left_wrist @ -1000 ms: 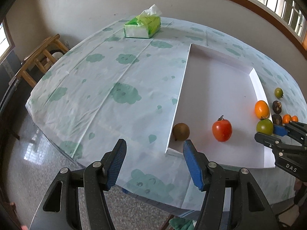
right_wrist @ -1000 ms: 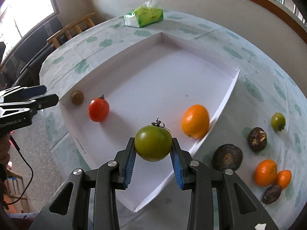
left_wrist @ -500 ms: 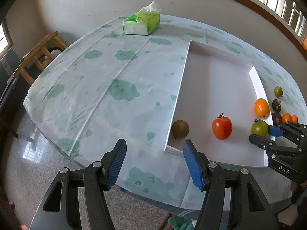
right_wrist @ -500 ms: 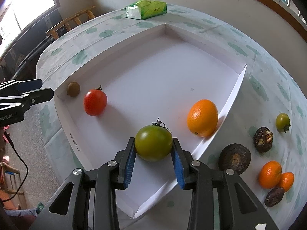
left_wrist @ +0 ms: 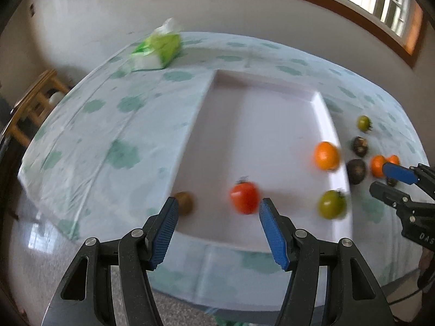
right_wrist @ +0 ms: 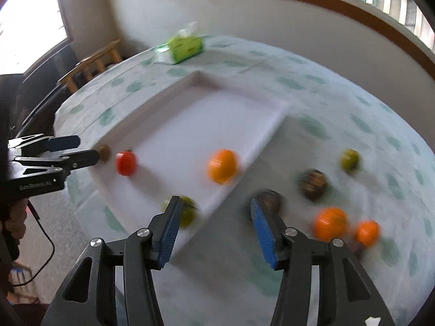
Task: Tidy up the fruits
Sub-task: 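Carry the green tomato into the tray with the right tool and release it, then grasp a dark mangosteen with the right tool while the left tool grasps another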
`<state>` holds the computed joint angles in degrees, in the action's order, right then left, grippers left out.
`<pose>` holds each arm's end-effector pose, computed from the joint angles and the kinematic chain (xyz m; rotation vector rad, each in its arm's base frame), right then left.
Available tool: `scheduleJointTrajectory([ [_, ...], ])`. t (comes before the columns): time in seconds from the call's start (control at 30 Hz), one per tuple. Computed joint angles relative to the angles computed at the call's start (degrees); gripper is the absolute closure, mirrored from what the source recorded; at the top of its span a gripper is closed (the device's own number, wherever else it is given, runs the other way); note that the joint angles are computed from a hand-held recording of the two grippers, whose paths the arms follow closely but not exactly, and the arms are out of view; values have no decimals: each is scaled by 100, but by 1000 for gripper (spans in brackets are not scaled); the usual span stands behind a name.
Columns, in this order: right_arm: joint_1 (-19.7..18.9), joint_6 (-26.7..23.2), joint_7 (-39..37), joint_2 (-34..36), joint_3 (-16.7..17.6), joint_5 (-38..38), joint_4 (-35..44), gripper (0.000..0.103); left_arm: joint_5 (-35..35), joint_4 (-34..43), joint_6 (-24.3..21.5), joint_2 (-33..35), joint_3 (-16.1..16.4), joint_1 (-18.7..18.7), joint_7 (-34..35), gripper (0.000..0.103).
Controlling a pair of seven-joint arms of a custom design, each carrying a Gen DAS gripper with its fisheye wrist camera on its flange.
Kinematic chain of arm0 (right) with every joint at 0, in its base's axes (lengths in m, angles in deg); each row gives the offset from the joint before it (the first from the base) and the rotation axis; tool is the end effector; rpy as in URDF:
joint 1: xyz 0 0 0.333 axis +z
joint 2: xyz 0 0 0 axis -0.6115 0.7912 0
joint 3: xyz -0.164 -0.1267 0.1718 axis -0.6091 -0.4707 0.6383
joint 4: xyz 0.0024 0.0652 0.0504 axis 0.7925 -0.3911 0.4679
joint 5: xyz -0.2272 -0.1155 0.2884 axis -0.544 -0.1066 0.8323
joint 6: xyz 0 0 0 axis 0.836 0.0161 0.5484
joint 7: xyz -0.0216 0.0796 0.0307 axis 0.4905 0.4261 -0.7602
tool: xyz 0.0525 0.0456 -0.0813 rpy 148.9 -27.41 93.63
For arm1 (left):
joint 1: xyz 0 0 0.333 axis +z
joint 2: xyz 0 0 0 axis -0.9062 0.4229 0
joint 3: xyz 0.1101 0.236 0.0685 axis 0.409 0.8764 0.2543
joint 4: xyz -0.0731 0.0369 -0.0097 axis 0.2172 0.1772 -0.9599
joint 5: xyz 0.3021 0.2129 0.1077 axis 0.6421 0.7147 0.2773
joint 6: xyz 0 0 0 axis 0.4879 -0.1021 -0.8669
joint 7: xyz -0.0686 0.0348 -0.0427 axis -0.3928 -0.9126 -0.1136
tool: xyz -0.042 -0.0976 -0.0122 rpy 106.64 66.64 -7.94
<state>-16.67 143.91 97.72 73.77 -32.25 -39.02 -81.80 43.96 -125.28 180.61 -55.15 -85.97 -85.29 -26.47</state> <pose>0.5858 0.2980 0.3325 -2.1028 1.5360 -0.4347 0.5847 -0.2671 0.3365 -1.8028 2.0476 -0.6384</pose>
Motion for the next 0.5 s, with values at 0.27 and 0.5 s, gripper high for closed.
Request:
scheduleJointTrajectory([
  [0.27,-108,17,1422,-953,-665,-860,-1403,53,-435,940,-188,629,-347,-260,729,41],
  [0.5,-531,134,1690,-1008,-585,-951,-1762,55,-686,1898,-532,1266,-358,-628,1149,41],
])
